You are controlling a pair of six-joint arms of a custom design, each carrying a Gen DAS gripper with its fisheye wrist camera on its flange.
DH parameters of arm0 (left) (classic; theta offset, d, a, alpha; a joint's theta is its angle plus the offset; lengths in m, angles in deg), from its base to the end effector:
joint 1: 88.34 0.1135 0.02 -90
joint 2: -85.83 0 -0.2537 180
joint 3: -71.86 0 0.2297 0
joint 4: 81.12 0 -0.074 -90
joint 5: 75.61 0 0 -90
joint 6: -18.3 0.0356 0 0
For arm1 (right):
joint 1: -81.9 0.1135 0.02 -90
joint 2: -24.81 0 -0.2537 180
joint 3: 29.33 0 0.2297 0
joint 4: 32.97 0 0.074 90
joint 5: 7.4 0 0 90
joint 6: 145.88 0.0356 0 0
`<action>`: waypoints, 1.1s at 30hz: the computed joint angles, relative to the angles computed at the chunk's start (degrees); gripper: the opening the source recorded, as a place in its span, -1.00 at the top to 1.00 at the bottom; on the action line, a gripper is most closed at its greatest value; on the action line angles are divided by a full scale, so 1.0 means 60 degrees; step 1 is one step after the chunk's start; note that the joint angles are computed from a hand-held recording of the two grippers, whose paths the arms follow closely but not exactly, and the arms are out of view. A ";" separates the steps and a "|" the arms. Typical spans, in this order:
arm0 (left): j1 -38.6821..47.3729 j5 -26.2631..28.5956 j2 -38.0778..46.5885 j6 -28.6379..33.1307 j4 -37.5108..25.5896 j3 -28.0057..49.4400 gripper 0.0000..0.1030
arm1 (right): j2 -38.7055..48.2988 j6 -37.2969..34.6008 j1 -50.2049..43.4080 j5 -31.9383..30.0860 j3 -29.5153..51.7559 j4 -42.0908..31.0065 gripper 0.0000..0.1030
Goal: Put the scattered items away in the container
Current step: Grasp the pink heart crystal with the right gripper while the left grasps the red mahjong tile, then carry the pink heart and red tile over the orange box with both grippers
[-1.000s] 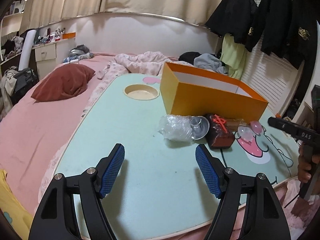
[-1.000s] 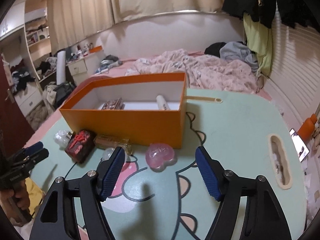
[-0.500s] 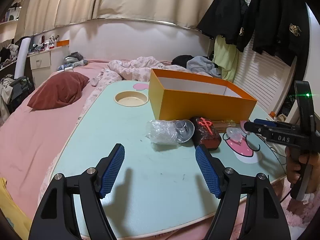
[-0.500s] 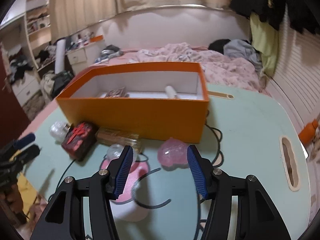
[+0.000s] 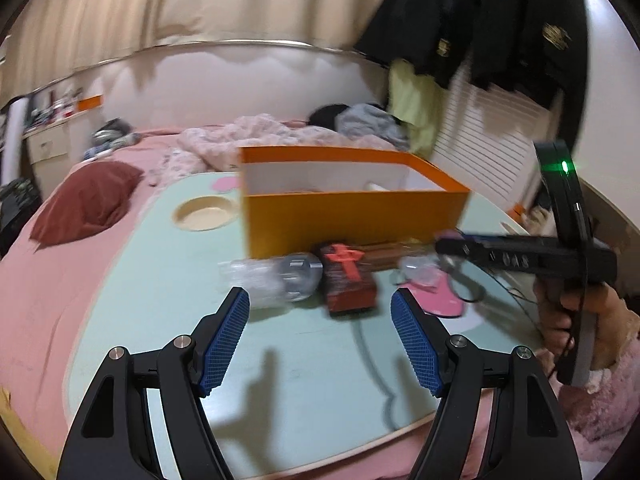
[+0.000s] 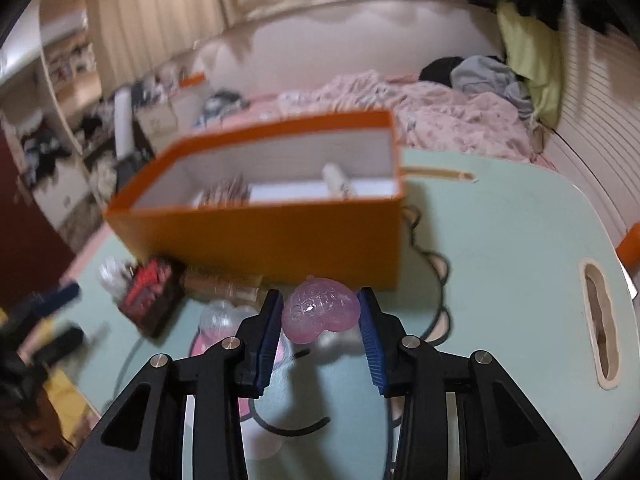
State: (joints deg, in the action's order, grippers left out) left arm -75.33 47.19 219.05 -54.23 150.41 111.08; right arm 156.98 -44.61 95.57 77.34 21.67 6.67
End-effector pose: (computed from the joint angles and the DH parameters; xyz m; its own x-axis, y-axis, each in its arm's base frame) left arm 0.2522 0.0385 -0.0009 -0.5675 0.1279 -0.8134 0.3884 0.9127 -0.1275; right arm 0.2980 0.0758 0.0020 -0.6908 0.0323 -0.7223 -0.1703 0.9636 0.2059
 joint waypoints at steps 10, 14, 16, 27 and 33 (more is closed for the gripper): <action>-0.1761 -0.1513 -0.0333 -0.0506 -0.2226 0.1378 -0.10 | -0.0042 0.0165 -0.0513 -0.0912 -0.0206 0.0372 0.28; -0.1824 -0.1652 -0.0271 -0.0889 -0.3550 0.2347 -0.01 | 0.0039 0.0154 -0.0428 -0.0889 -0.0128 0.0318 0.28; -0.1892 -0.1847 -0.0061 -0.0957 -0.4037 0.2798 0.02 | 0.0054 0.0156 -0.0396 -0.0853 -0.0132 0.0345 0.28; -0.1736 -0.1493 0.0036 -0.0882 -0.3239 0.2378 0.21 | 0.0075 0.0145 -0.0291 -0.0765 -0.0289 0.0689 0.28; -0.1187 -0.0880 -0.0374 -0.1033 -0.1994 0.1419 0.21 | 0.0050 0.0187 -0.0299 -0.0788 -0.0391 0.0881 0.28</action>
State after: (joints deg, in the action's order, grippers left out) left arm -82.45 41.91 216.81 -60.43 138.45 119.60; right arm 157.28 -43.48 93.78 72.61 19.33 11.96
